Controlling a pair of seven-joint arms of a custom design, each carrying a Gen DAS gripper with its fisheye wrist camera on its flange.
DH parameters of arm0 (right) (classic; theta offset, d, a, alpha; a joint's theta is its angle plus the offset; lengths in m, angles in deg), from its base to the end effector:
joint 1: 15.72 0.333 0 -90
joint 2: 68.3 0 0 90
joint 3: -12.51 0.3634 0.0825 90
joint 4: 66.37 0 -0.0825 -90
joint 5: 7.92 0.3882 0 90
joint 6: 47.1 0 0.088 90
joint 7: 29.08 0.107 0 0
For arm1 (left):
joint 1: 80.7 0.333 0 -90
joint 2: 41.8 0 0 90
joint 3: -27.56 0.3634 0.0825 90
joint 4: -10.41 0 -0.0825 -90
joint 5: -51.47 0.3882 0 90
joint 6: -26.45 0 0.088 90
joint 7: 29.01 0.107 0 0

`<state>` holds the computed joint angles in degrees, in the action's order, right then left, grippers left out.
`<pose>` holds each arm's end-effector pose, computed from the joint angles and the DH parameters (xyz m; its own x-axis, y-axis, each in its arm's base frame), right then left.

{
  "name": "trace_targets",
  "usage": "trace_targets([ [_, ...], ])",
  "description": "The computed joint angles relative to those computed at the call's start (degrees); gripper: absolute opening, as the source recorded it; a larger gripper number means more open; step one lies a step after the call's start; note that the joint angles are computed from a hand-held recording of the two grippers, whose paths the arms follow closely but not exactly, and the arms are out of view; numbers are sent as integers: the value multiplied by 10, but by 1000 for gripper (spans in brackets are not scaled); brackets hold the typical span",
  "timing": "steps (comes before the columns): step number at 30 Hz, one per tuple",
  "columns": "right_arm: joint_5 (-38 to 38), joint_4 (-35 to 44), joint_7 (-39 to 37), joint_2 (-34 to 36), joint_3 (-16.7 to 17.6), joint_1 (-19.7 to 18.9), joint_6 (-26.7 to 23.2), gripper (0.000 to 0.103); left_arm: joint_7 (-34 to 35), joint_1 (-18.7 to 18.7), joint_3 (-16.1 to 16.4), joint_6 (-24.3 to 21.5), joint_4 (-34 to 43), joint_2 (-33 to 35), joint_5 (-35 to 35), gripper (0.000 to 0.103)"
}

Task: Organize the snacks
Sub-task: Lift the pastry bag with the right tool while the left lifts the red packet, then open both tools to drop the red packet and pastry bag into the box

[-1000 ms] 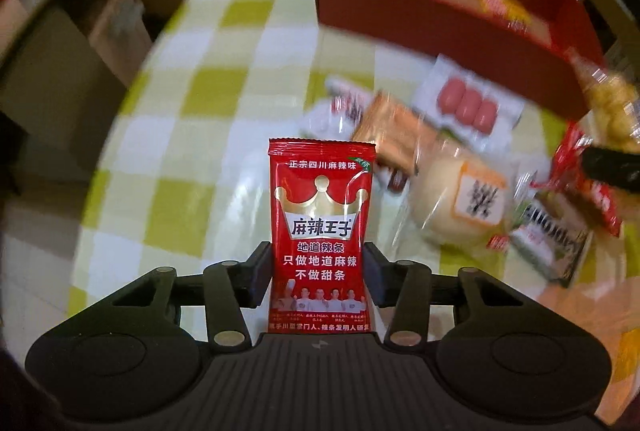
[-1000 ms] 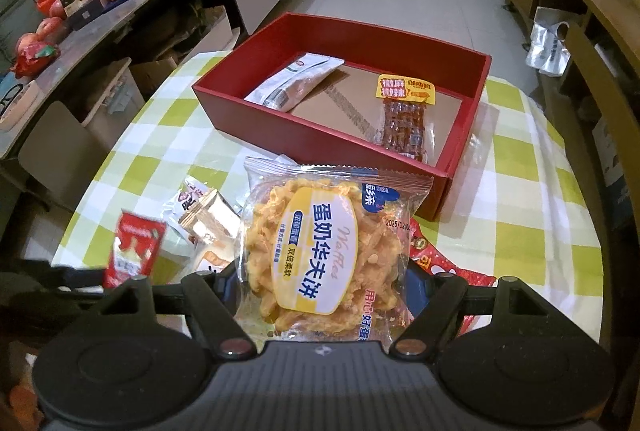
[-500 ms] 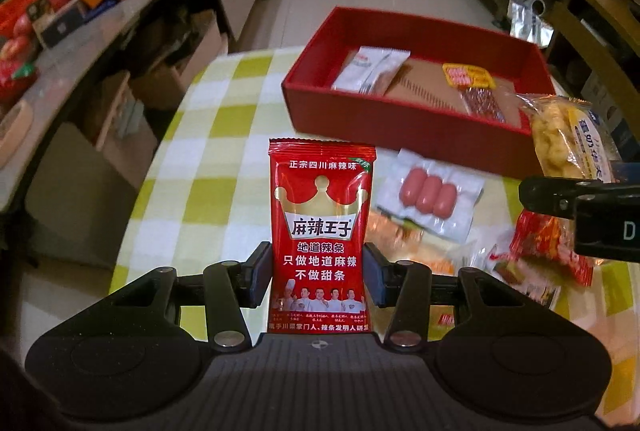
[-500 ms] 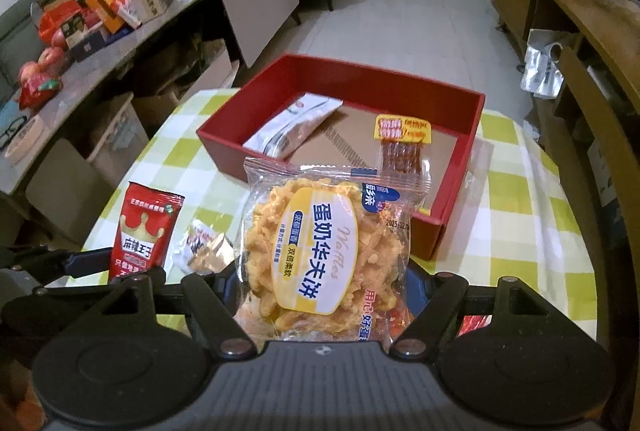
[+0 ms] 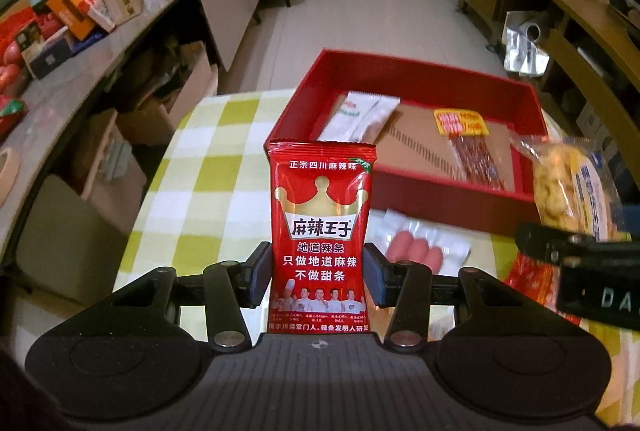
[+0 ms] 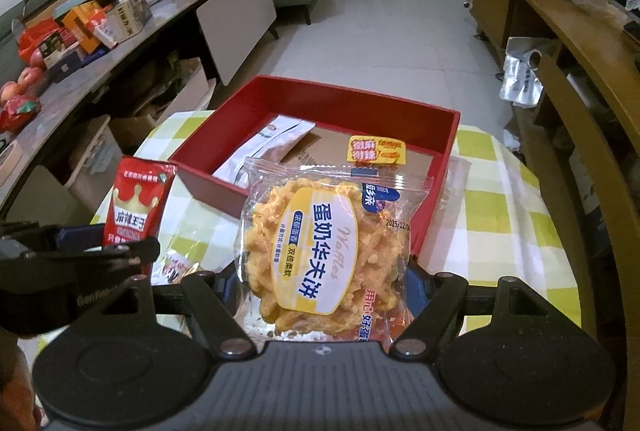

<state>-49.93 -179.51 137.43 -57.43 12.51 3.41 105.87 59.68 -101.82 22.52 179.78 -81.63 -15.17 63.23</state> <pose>0.6000 0.2292 0.4682 -0.3569 -0.9209 -0.1569 -0.6997 0.3748 -0.6082 0.6754 -0.3250 0.4698 -0.4988 -0.8573 -0.1274 -0.6750 0.4765 -0.5633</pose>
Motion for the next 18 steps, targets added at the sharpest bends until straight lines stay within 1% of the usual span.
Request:
trace_targets([
  [13,-19,15,29,9,-13,-8,-4,82,4,-15,1,-20,93,58,-9,56],
  [18,-23,31,29,21,-18,-12,-5,82,6,-21,1,-40,135,84,-14,56],
])
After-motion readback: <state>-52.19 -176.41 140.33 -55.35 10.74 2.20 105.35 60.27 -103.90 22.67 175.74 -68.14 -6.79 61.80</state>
